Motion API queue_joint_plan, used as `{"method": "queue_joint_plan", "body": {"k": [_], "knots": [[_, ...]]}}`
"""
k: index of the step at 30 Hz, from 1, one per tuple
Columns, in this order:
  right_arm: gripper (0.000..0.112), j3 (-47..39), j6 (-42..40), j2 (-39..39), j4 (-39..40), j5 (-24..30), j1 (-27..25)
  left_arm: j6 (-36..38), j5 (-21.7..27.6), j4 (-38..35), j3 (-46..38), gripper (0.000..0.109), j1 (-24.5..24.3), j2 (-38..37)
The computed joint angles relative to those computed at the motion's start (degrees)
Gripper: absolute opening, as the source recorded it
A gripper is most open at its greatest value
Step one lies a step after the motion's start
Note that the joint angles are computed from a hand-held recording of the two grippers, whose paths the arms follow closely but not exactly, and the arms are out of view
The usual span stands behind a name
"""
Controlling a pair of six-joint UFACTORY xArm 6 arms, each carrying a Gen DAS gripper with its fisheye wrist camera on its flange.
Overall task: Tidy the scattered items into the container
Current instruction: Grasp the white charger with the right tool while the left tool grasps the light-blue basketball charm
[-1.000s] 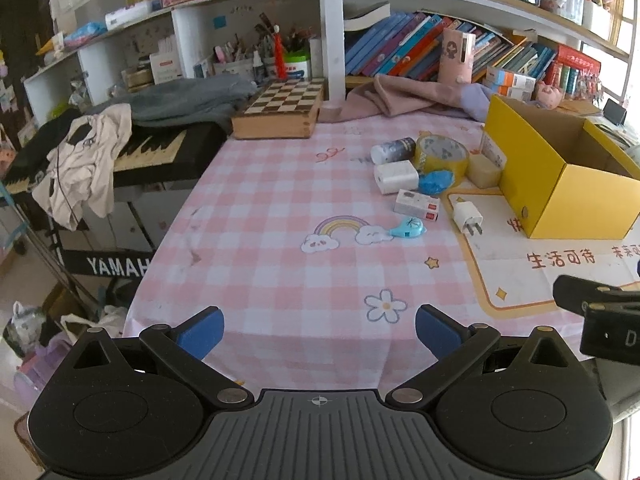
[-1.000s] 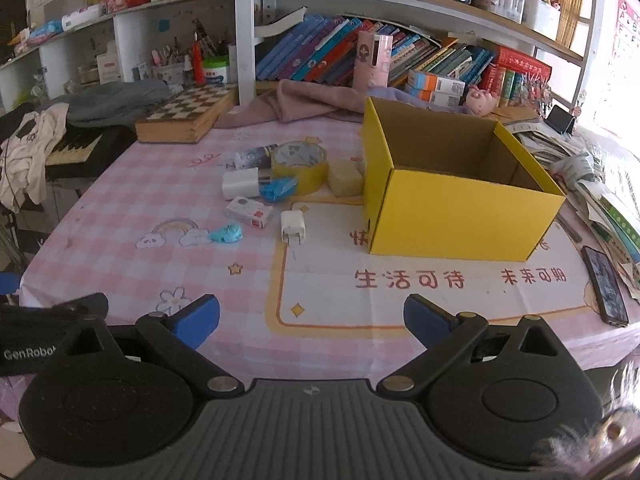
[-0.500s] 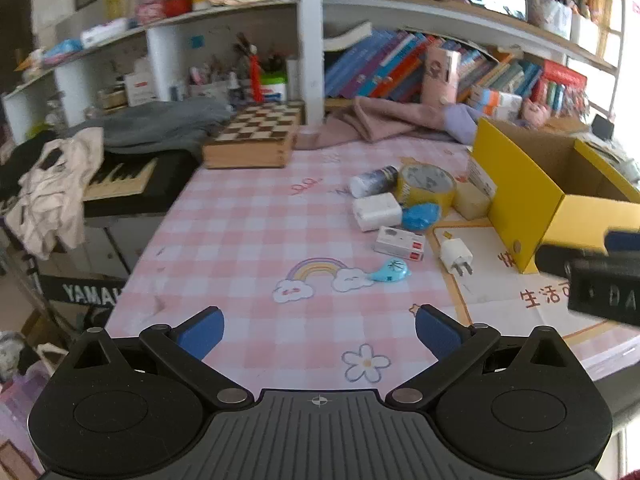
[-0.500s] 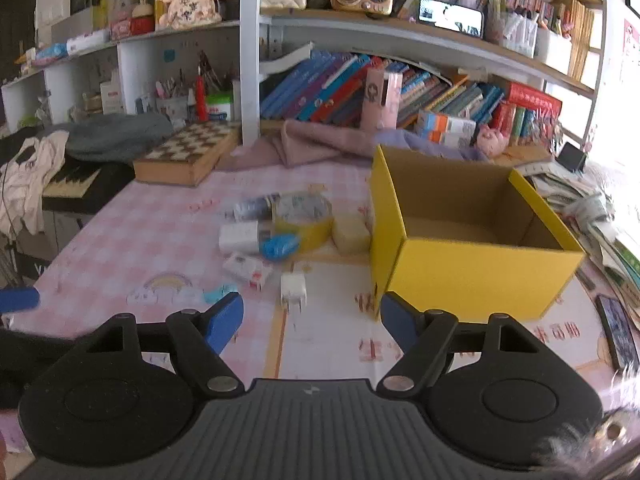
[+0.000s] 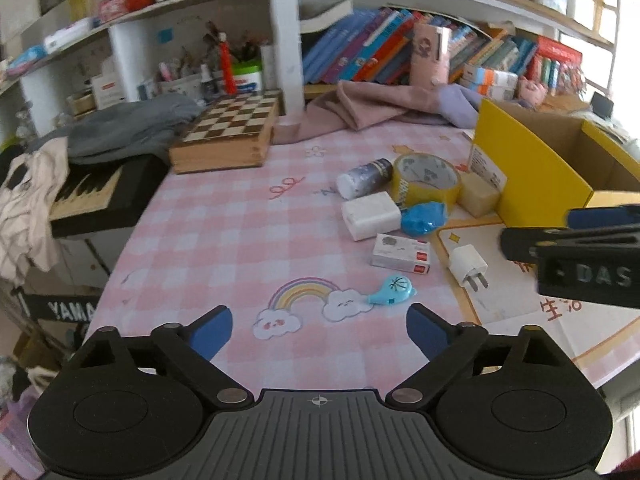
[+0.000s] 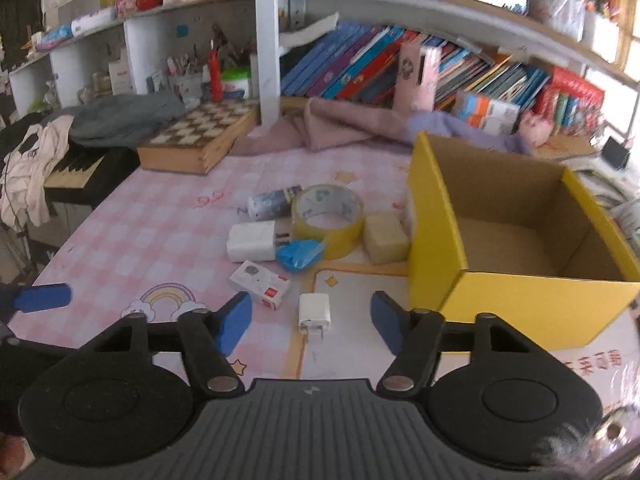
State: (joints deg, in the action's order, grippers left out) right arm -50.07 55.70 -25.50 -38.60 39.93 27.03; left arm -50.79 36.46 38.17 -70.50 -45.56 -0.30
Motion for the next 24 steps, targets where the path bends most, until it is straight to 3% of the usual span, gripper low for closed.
{"method": "queue_joint_plan", "body": {"k": [5,11,18,24], "knots": [[0.048,-1.64,-6.11,4.11,7.64,-1.17,-2.74,6.69,-1.20,-5.50,-2.49,0.088,0.55,3.25],[0.048,-3.42,-10.52,7.99,12.24,-1.79,-4.94,12.80,-2.70,-10.66,-5.23,0.088,0.96,7.00],[0.044,-5.72,-16.75,11.42,15.73,-2.23,-6.60,18.05,-4.49,-16.87,-9.36,0.060,1.98,12.36],[0.042,-7.24,-20.34,13.46,18.85,-1.42,-7.81,25.48,-5.88,-22.42,-12.30,0.050,1.93,15.77]]}}
